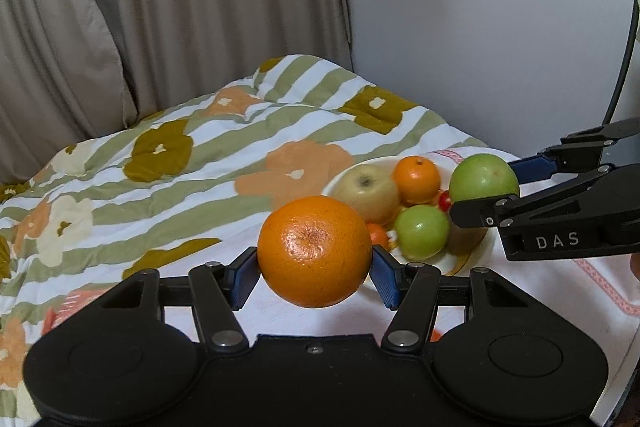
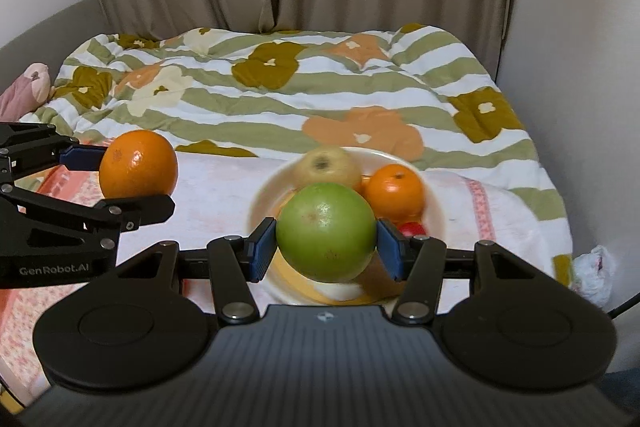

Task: Organize fruits
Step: 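Carry the orange and green apple into the white bowl and release both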

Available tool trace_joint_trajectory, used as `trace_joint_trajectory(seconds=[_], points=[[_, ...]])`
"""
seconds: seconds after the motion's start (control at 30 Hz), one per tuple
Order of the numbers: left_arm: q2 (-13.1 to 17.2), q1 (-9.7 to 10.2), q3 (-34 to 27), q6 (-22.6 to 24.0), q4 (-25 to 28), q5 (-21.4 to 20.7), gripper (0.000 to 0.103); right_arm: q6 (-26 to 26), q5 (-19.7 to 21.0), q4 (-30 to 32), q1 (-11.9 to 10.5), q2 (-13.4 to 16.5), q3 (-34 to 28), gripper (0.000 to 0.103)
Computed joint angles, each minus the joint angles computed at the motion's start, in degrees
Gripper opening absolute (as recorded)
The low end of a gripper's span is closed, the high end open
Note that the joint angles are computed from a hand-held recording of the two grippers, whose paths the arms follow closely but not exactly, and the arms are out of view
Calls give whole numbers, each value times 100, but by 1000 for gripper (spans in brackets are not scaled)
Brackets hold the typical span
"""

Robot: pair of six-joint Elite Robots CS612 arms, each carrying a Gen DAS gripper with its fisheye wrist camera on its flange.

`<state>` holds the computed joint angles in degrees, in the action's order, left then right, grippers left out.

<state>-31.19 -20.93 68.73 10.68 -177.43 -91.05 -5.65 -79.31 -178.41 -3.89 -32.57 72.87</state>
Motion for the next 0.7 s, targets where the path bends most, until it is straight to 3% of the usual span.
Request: trace_joint_trajectory(seconds=[0.4, 0.7], points=[[569, -257, -877, -476, 777, 489, 63, -486, 502, 443, -358, 302, -477, 69], [688, -294, -1085, -717, 1139, 668, 65, -712, 838, 710, -440, 517, -834, 69]])
